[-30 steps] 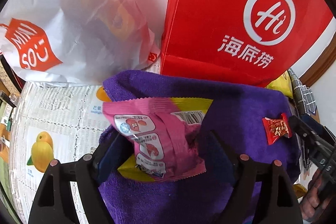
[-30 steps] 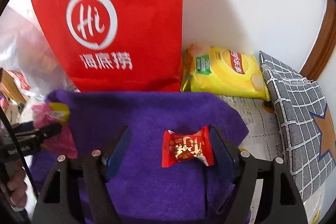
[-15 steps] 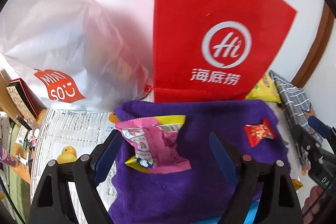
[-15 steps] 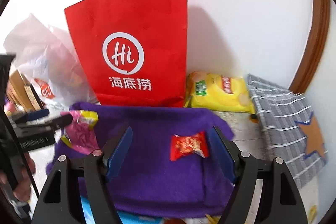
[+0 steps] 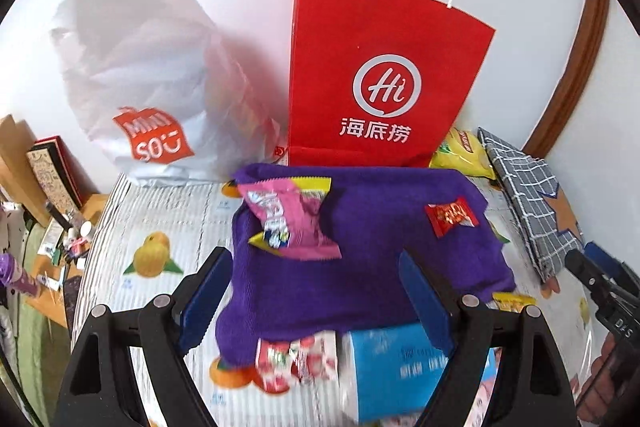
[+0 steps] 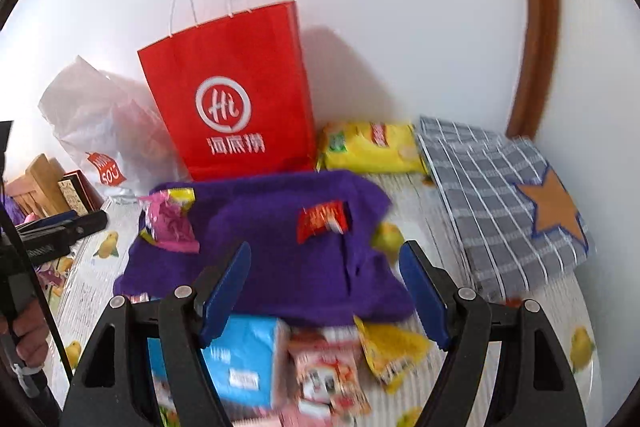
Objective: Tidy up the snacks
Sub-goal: 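Lower the pink bag onto the purple towel and open the left gripper, then grasp the yellow triangular snack bag with the right gripper and lift it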
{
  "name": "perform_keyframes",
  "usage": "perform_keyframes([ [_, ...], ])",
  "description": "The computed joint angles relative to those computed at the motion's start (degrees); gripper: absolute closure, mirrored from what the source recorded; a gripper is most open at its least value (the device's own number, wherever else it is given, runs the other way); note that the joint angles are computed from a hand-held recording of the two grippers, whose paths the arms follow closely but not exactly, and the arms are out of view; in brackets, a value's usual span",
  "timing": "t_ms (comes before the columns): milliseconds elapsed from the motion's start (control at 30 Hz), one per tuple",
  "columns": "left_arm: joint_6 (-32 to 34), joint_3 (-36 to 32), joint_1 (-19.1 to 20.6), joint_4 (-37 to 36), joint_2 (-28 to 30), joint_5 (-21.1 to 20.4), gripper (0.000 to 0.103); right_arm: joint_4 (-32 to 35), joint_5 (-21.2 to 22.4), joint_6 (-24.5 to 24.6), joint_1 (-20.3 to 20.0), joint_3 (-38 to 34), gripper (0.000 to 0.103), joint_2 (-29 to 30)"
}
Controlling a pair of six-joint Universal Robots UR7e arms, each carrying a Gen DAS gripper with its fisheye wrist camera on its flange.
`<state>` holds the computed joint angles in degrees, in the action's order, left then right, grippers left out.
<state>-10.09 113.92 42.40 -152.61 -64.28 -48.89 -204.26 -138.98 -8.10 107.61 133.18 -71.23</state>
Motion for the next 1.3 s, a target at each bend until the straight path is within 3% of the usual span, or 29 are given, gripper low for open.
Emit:
perform_keyframes([
  [300,-4.34,8.04,-2.42,1.71,-7.59,1.41,0.019,-2.48,-3.54,3.85,1.36,7.96,0.027,-3.80],
  [533,-6.57,12.81,-3.68,1.94,-11.38,1.59,0.020,-10.65,-7.93,-0.98,3.26,10.54,0.027,-0.57],
  [833,-9.65,15.19,-3.01,2.78,-12.37,2.59,0.019,-12.05,-3.07,-2.29,-2.63,13.01,0.027,2.13],
  [1300,-9.86,12.77,1.15,0.49,-9.47,2.07,0.019,-9.66,4.56,-6.31,-12.06,9.09,0.033,3.15],
])
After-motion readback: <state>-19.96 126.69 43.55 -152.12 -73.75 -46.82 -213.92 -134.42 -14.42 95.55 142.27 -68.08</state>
